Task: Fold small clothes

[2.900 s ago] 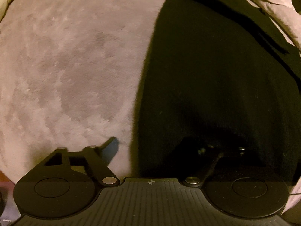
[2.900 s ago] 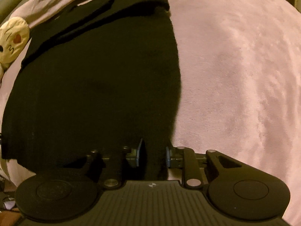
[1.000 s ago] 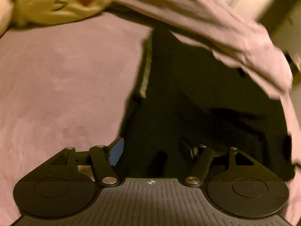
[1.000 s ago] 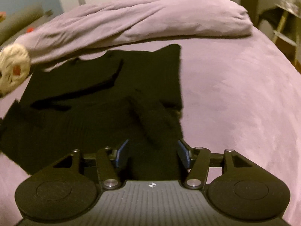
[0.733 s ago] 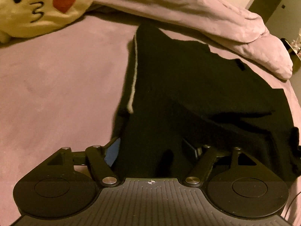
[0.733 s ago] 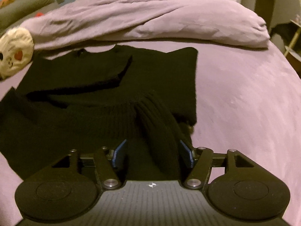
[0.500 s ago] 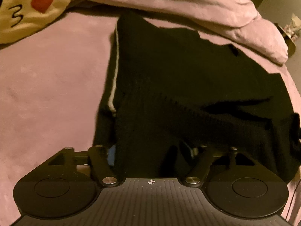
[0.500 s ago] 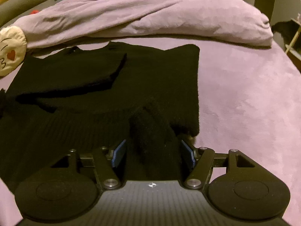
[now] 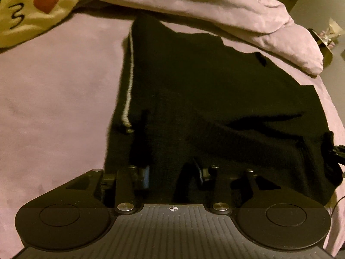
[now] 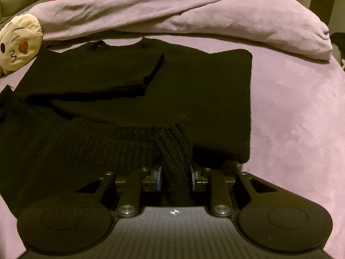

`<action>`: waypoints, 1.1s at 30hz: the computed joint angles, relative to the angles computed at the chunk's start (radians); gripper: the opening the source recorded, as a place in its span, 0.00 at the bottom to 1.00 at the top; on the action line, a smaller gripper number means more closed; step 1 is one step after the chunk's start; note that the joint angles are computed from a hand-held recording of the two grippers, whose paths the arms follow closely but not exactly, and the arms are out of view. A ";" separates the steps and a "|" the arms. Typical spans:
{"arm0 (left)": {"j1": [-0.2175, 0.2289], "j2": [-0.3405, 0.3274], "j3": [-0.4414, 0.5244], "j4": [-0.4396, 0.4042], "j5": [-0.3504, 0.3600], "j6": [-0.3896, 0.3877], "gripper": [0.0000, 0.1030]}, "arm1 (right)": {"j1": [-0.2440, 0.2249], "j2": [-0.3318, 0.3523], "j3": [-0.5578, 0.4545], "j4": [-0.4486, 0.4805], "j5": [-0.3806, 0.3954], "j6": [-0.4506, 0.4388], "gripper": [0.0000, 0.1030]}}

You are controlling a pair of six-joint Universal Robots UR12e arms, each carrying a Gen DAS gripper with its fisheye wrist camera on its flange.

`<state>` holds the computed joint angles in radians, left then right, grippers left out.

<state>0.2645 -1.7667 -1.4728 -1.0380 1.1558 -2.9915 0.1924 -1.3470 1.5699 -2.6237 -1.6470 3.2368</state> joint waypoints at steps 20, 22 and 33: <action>0.007 -0.058 0.112 0.309 -0.107 -0.194 0.11 | -0.008 0.027 -0.091 -0.204 -0.060 0.020 0.12; -0.006 -0.094 0.146 0.352 -0.053 -0.237 0.10 | -0.006 0.065 -0.142 -0.211 -0.125 0.032 0.12; -0.085 -0.218 0.257 0.352 0.233 -0.228 0.11 | 0.025 0.231 -0.356 -0.161 -0.332 -0.049 0.12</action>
<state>0.1798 -1.9846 -1.2157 -0.6863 1.3891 -3.2194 0.2177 -1.1158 1.2135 -2.7848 -1.9788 3.1878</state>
